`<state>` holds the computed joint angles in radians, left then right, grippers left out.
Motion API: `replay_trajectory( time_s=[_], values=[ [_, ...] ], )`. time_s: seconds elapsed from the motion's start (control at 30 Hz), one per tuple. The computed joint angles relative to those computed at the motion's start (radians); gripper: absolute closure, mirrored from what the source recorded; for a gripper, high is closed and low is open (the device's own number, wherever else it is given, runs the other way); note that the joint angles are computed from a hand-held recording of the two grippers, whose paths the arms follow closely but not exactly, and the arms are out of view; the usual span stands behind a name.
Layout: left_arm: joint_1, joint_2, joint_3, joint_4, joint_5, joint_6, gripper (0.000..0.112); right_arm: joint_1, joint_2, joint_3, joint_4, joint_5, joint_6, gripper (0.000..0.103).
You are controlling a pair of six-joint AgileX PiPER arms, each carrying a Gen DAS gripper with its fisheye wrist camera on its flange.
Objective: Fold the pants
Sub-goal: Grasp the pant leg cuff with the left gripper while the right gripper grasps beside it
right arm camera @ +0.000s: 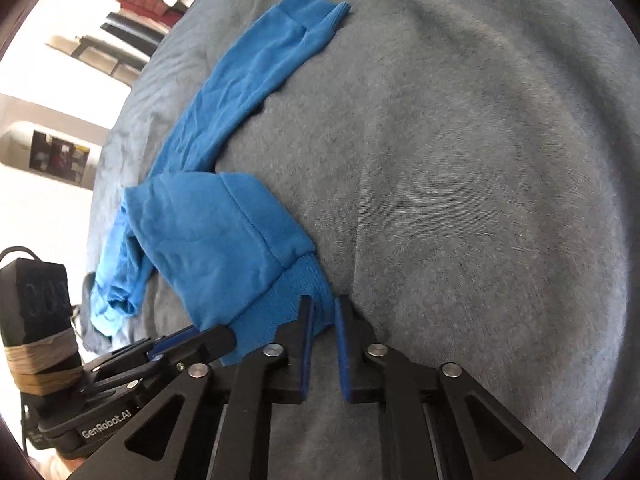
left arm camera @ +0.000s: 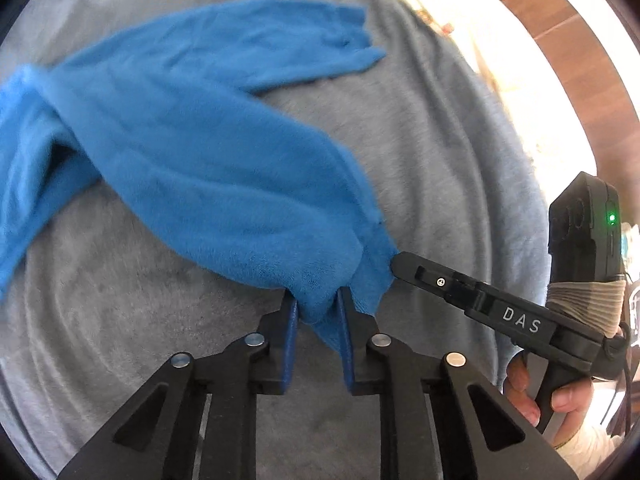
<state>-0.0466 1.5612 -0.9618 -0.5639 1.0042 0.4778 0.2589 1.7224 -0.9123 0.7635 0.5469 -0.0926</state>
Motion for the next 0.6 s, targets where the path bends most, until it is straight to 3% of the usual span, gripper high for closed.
replay_trajectory(
  time_s=[0.27, 0.43, 0.6],
  values=[
    [-0.010, -0.010, -0.250, -0.040, 0.089, -0.010, 0.099, -0.032, -0.152, -0.052, -0.121, 0.012, 0.174, 0.097],
    [-0.044, 0.110, -0.447, -0.052, 0.107, -0.009, 0.099, -0.066, -0.130, -0.171, -0.189, 0.017, 0.211, 0.097],
    [-0.049, 0.255, -0.665, -0.047, 0.182, 0.008, 0.099, -0.099, -0.051, -0.285, -0.217, 0.004, 0.220, 0.097]
  ],
)
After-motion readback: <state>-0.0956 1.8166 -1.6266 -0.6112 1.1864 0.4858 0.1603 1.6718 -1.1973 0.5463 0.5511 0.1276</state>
